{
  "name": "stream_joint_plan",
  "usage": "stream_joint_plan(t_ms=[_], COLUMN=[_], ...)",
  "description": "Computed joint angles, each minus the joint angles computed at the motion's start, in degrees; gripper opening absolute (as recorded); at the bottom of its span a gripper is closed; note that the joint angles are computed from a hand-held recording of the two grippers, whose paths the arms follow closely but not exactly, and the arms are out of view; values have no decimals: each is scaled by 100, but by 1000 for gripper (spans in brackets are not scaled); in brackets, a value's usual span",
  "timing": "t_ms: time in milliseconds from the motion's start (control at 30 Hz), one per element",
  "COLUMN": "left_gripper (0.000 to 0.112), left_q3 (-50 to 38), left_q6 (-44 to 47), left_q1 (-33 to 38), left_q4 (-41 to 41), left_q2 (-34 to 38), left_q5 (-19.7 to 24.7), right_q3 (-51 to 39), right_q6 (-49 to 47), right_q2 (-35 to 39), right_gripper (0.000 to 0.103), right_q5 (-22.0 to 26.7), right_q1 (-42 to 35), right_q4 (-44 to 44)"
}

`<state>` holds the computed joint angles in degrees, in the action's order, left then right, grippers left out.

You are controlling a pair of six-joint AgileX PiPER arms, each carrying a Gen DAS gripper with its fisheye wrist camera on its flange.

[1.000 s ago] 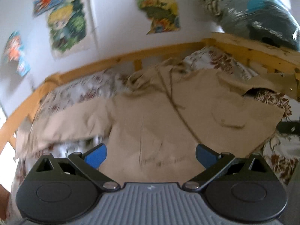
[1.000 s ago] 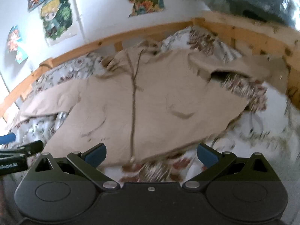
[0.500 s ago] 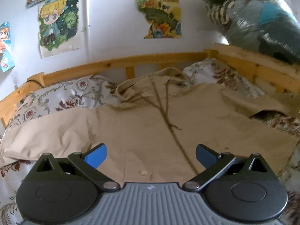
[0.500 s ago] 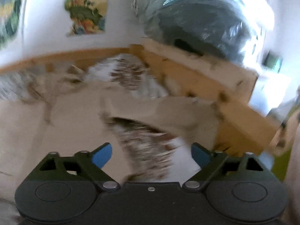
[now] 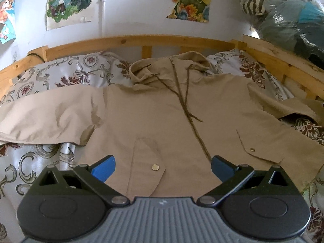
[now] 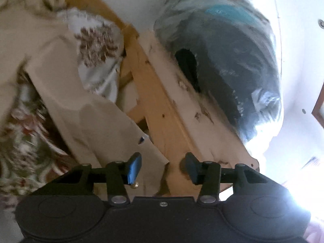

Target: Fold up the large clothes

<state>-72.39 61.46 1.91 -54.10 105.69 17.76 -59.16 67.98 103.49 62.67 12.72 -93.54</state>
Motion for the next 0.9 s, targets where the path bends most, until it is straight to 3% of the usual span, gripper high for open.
stream_joint_plan(t_ms=[133, 233, 267, 367, 533, 700, 900], left_gripper=[102, 102, 102, 102, 102, 102, 102], left_q3=[112, 170, 155, 127, -25, -160, -183], left_q6=[431, 583, 517, 140, -811, -722, -28], left_q1=[-54, -76, -96, -112, -77, 173, 456], left_q4=[-332, -463, -420, -86, 717, 458, -335], left_q2=[-116, -188, -194, -242, -251, -267, -321], left_q5=[-97, -125, -138, -214, -210, 221, 652], right_q3=[-294, -393, -391, -372, -846, -2835, -6273], right_q6=[-502, -809, -858, -891, -1225, -2447, -4092], right_q2=[411, 565, 592, 501, -102, -230, 841], right_gripper=[41, 22, 11, 1, 0, 0, 0], right_q5=[243, 269, 311, 95, -234, -283, -630], right_q1=[-139, -220, -205, -181, 125, 857, 1736], right_q4=[23, 49, 48, 202, 750, 1888, 3821])
